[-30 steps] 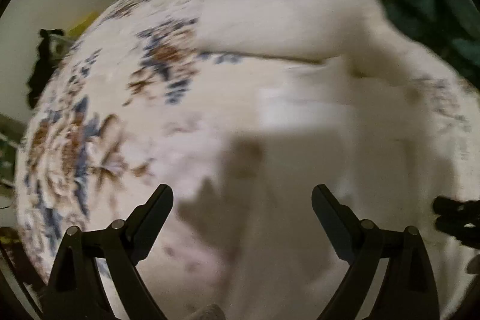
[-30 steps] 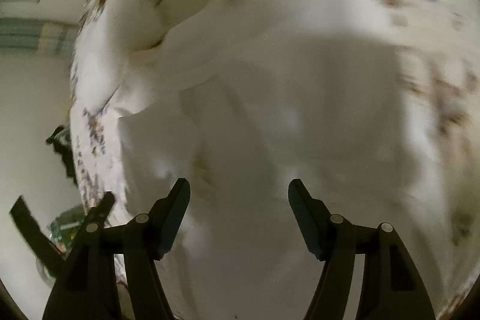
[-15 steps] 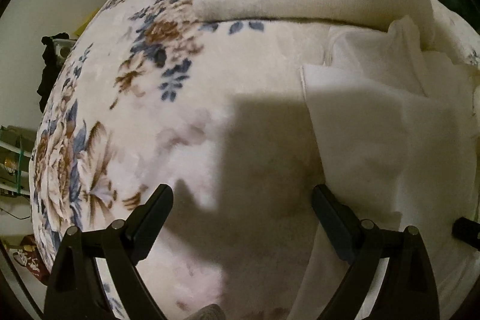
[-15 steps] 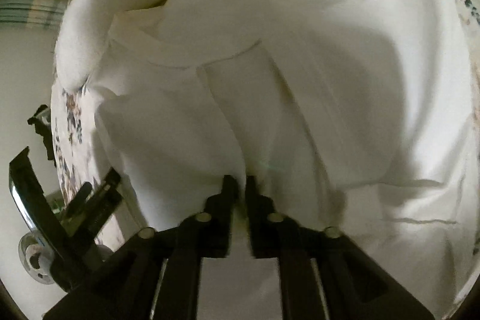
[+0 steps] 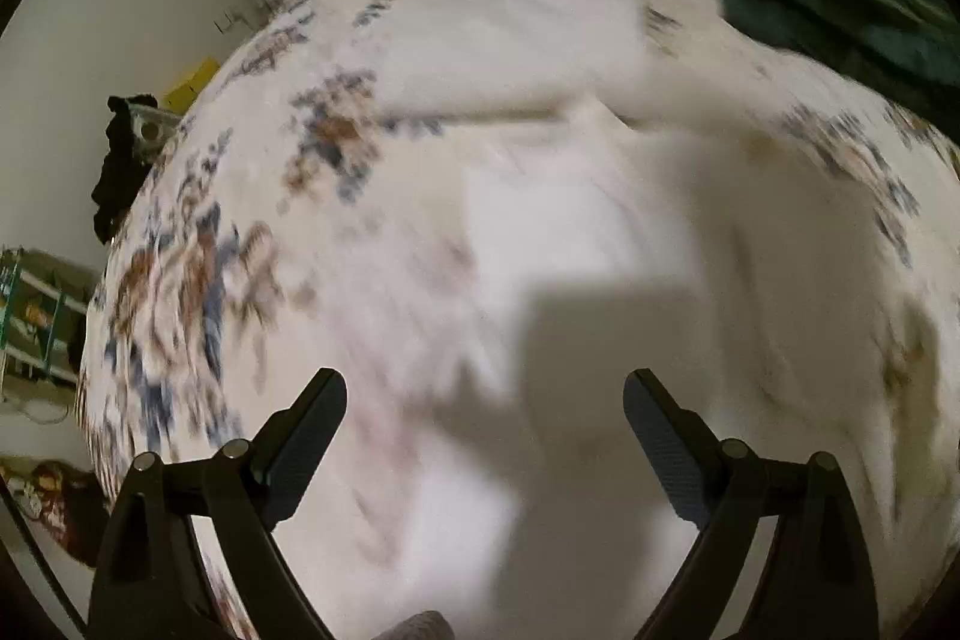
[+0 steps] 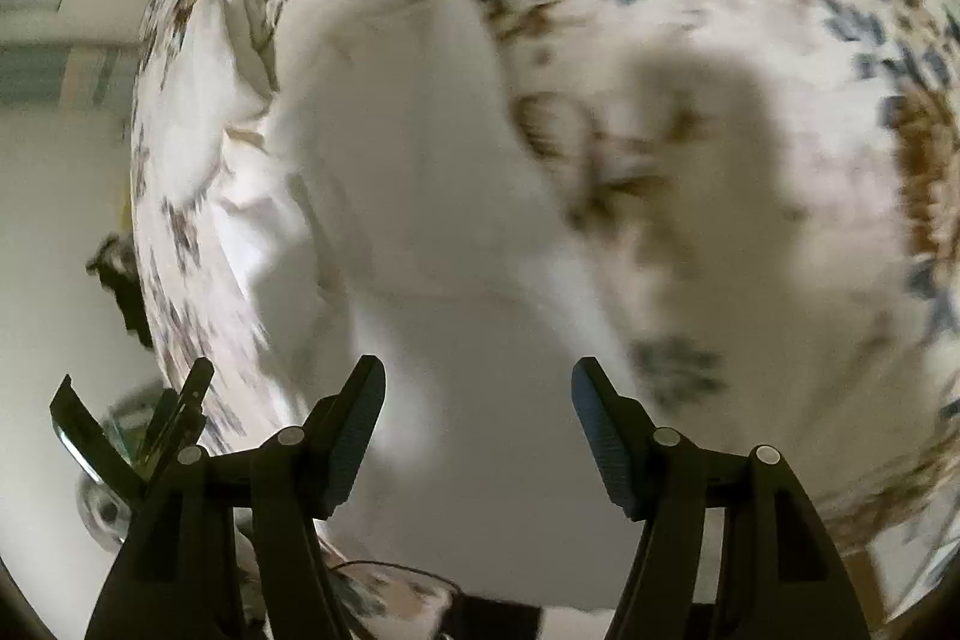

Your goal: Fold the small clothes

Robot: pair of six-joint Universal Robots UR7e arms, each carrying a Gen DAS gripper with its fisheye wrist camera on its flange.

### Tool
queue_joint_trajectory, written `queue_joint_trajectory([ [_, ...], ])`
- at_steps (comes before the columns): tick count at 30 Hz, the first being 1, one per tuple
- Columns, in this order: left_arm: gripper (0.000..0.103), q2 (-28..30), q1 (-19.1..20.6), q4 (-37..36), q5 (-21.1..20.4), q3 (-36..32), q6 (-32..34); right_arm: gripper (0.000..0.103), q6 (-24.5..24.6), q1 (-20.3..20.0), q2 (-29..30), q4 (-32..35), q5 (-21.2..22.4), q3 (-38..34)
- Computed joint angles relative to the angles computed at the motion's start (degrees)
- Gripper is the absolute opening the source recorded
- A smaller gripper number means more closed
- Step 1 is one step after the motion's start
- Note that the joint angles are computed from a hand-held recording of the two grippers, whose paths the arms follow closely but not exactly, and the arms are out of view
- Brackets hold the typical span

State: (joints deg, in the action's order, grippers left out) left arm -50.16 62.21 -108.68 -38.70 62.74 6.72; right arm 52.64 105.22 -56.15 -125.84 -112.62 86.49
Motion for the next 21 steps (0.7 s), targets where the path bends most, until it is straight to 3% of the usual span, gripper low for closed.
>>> queue_joint_trajectory([
  [4,0.094,-8.2,-4.6,9.6,0.7,14.8,-15.4,0.067,-4.7,-2.4,-8.8,3.9,2.3,7.9],
  [7,0.094,-12.6,-8.2,20.3,-4.3,23.2,-29.2,0.067,-7.6,-4.6,-14.9,9.4,2.3,12.2],
  [8,0.094,-14.1,-9.5,22.5,-7.6,26.4,-33.4,0.067,-9.4,-5.6,-17.2,11.2,2.3,13.8],
  [14,0.094,-18.2,-14.4,20.9,-21.2,39.5,-42.4,0.067,-13.7,-9.3,-24.1,15.9,0.6,17.7],
  [18,0.092,-18.2,-16.3,17.8,-23.4,45.6,-44.3,0.067,-15.5,-10.7,-22.4,15.0,0.4,16.6],
  [20,0.053,-17.4,-16.9,16.9,-21.8,47.7,-44.8,0.067,-16.9,-11.0,-20.2,14.6,0.2,14.8],
  [21,0.024,-17.4,-17.1,16.5,-20.8,48.4,-45.0,0.067,-17.7,-11.3,-19.6,14.5,0.3,14.2],
])
